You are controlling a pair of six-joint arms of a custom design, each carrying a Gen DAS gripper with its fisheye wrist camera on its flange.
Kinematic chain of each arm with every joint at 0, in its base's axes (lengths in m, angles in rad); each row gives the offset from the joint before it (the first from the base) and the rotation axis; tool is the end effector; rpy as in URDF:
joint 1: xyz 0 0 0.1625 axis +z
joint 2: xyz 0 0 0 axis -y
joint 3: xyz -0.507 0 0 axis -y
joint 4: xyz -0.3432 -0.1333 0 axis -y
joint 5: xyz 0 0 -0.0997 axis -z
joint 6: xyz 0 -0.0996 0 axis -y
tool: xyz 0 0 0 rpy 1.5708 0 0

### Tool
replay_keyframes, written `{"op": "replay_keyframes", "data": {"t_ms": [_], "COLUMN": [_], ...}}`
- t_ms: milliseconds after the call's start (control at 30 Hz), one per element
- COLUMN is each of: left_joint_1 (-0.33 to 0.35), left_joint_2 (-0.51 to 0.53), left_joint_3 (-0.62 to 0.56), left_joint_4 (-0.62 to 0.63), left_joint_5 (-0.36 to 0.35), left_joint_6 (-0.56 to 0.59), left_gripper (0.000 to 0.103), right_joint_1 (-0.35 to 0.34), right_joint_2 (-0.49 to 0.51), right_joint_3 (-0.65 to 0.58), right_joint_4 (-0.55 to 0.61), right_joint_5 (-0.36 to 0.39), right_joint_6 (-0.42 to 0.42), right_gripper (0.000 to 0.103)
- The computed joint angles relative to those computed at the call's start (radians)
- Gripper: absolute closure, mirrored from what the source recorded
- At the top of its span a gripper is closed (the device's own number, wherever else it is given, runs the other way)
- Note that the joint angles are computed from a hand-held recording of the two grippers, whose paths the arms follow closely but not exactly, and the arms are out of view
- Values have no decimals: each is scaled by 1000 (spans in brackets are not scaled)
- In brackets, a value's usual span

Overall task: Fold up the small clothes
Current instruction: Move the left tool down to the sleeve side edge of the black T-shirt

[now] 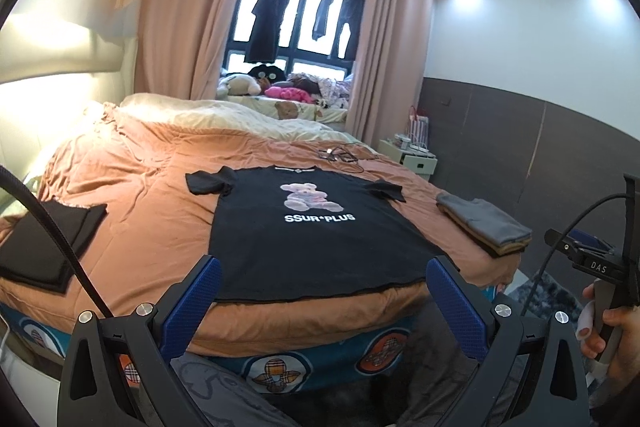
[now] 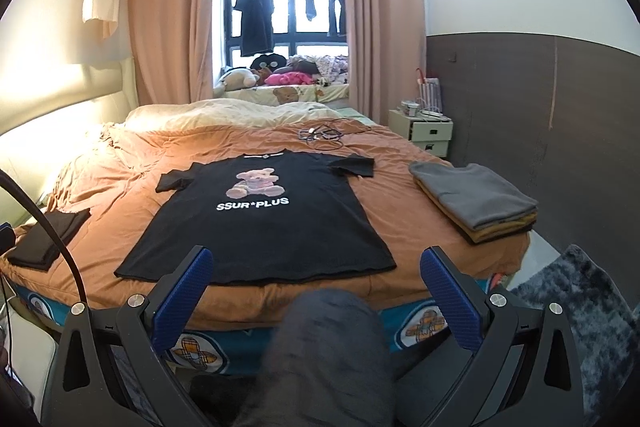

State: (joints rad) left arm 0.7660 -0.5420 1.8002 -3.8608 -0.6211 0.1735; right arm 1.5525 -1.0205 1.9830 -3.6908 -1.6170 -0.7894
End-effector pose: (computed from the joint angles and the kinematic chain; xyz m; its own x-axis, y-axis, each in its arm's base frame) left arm -0.3133 -0.5987 0.1533 -0.8290 -0.0021 -0.5593 0.5208 0.3616 -0.7733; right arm 0.1178 -0.5947 0.3644 -0.7081 -0.2424 0.6632 -0.7033 0.3258 -0.6318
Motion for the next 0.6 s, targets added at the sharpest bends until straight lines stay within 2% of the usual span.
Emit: {"op": "replay_keyframes", "data": {"t_ms": [133,367,600], "left_joint_1": [26,88,156], "left_joint_2": [-3,-14,-25], "left_joint_3": [-41,-140,-244], "left_joint_4": [6,70,143], "left_joint_5": [11,20,1], "left_joint_6": [15,18,17], "left_gripper": [0,0,0], "right_joint_1": [13,28,52], "right_joint_2": [33,115,225], "right_joint_3": [-81,-288,-529], "right_joint_4": [67,263,466], "right_joint_5": [14,40,25], "right_joint_6": [-20,-10,4], "right_gripper": [0,0,0]}}
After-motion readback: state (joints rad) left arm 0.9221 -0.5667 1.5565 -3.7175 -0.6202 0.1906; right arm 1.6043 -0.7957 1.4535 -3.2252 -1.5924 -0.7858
